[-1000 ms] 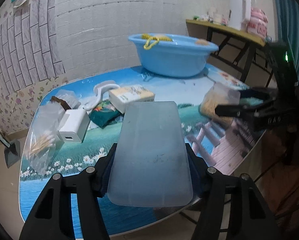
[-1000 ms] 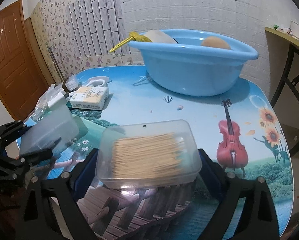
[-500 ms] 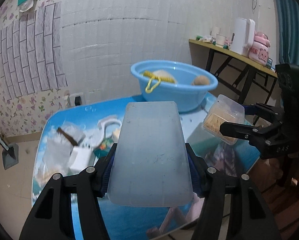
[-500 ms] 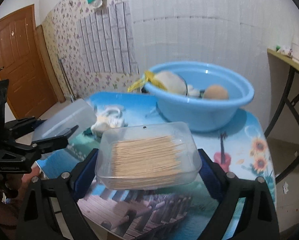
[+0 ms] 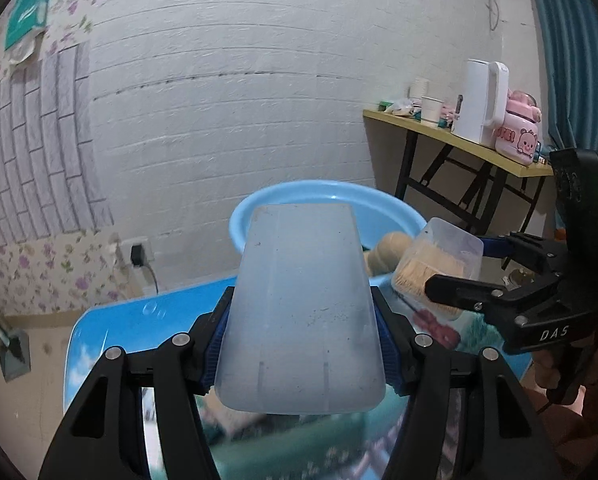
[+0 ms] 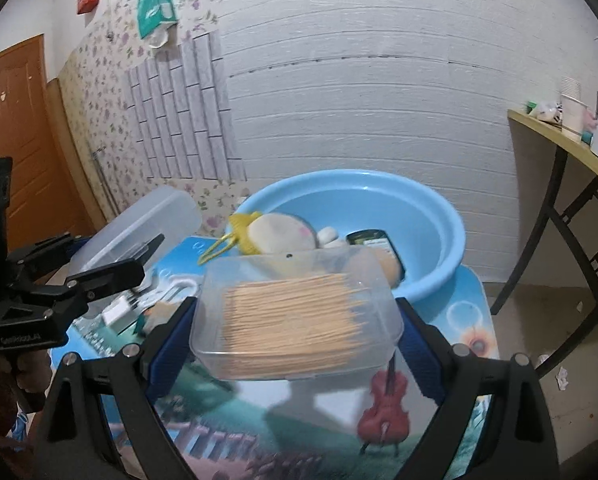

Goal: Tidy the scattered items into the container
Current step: 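Carry the clear lid and toothpick box over the blue basin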

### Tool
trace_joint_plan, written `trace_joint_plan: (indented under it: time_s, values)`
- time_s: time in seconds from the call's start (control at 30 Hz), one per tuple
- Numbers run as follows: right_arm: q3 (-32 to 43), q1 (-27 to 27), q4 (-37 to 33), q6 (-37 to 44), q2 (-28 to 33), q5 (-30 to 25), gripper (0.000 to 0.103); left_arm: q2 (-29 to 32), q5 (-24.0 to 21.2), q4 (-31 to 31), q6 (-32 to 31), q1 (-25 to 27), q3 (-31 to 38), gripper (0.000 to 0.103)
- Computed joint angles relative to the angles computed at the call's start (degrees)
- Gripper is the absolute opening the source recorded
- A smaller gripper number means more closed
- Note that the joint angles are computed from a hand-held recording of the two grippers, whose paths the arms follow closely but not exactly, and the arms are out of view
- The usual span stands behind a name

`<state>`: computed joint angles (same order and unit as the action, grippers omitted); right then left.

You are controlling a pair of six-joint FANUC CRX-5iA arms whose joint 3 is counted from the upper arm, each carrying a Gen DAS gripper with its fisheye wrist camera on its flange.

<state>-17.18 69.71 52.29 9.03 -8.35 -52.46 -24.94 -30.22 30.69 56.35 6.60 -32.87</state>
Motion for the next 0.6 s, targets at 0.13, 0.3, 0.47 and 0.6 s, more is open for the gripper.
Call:
trace_joint_plan:
  time_s: [0.13, 0.3, 0.47, 0.6]
  values:
    - [0.53, -2.86, -0.19, 1.07, 0.73, 1.72, 0.094, 5.09, 0.86, -1.28, 1.14, -2.05, 3.94, 0.061]
    - [0.5, -6.61, -0.61, 1.99, 1.0, 4.74, 0.094, 10.59, 1.53, -4.13, 4.18, -3.63, 8.69, 0.061]
    - [1.27, -9.84, -1.84, 3.44, 2.36, 7.35, 0.094, 15.18, 1.95, -5.48, 4.99, -4.6, 12.27, 0.061]
    - [1.88, -11.6, -2.85, 4.2, 3.35, 8.65, 0.094, 17.91, 2.04, -7.06, 5.85, -5.1, 14.55, 0.062]
